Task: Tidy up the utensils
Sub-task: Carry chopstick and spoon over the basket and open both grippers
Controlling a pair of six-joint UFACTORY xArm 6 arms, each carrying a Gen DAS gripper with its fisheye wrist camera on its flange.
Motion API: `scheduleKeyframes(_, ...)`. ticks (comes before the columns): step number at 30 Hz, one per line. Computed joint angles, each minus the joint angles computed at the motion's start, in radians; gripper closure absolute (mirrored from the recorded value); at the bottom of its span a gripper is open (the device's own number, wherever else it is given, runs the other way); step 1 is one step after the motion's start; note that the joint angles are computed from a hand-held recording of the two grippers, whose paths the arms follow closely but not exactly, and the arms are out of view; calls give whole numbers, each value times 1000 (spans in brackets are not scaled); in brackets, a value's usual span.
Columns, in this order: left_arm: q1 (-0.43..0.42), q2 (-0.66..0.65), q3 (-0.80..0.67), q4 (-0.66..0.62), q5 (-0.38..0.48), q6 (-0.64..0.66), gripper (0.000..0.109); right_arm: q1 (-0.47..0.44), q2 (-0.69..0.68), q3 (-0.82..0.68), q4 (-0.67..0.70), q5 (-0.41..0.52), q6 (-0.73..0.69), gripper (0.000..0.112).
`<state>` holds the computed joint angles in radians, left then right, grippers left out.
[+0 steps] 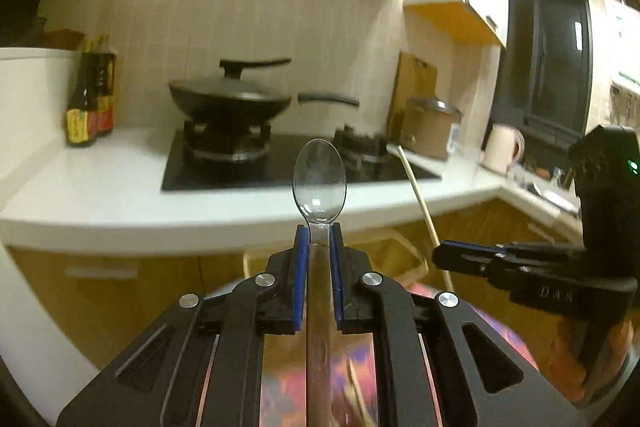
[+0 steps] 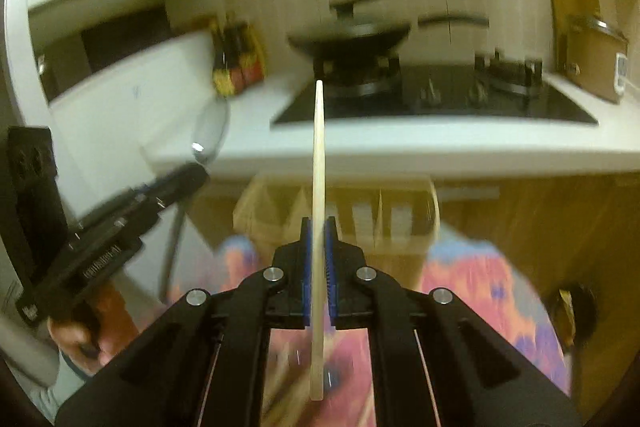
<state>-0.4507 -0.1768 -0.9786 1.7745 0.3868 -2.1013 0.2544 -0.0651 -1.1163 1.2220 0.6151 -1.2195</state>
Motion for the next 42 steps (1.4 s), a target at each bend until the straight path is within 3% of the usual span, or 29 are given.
scheduleKeyframes(3, 43, 55, -76, 183, -29, -175, 100, 33, 55, -75, 116, -71, -72, 108)
scheduleKeyframes(9, 95, 142, -172, 386, -26, -397, 100, 105, 196, -237, 314, -223, -202, 108)
scheduleKeyframes(14, 101, 205, -226, 468, 2, -455, 100, 139, 264, -303, 497, -323, -363, 108)
scheduleKeyframes(20, 70, 230, -188, 461, 117, -432, 99, 146, 289, -305, 670, -344, -540, 108)
scheduleKeyframes(22, 66, 217, -160, 464, 133, -445, 98, 138, 277, -277, 655, -317, -519, 107)
scheduleKeyframes(27, 82, 158, -102, 502, 61, -511, 92, 112, 205, -169, 605, -270, -479, 106)
scheduleKeyframes(29, 80, 119, -65, 496, 50, -514, 80, 91, 156, -106, 549, -232, -426, 102)
scheduleKeyframes(30, 73, 90, -35, 469, 56, -500, 69, 79, 131, -74, 512, -207, -392, 98)
scheduleKeyframes(32, 57, 35, 24, 436, 63, -484, 65, 56, 63, 9, 472, -176, -356, 91)
scheduleKeyframes(33, 51, 1, 57, 426, 52, -484, 64, 46, 20, 58, 469, -172, -358, 83)
scheduleKeyframes(34, 46, -25, 84, 417, 40, -485, 62, 39, -7, 89, 464, -166, -356, 67)
scheduleKeyframes(36, 30, -81, 143, 393, 33, -491, 59, 14, -83, 180, 457, -145, -358, 55)
scheduleKeyframes(42, -44, -198, 299, 263, 55, -456, 55, -47, -227, 375, 385, -117, -363, 55)
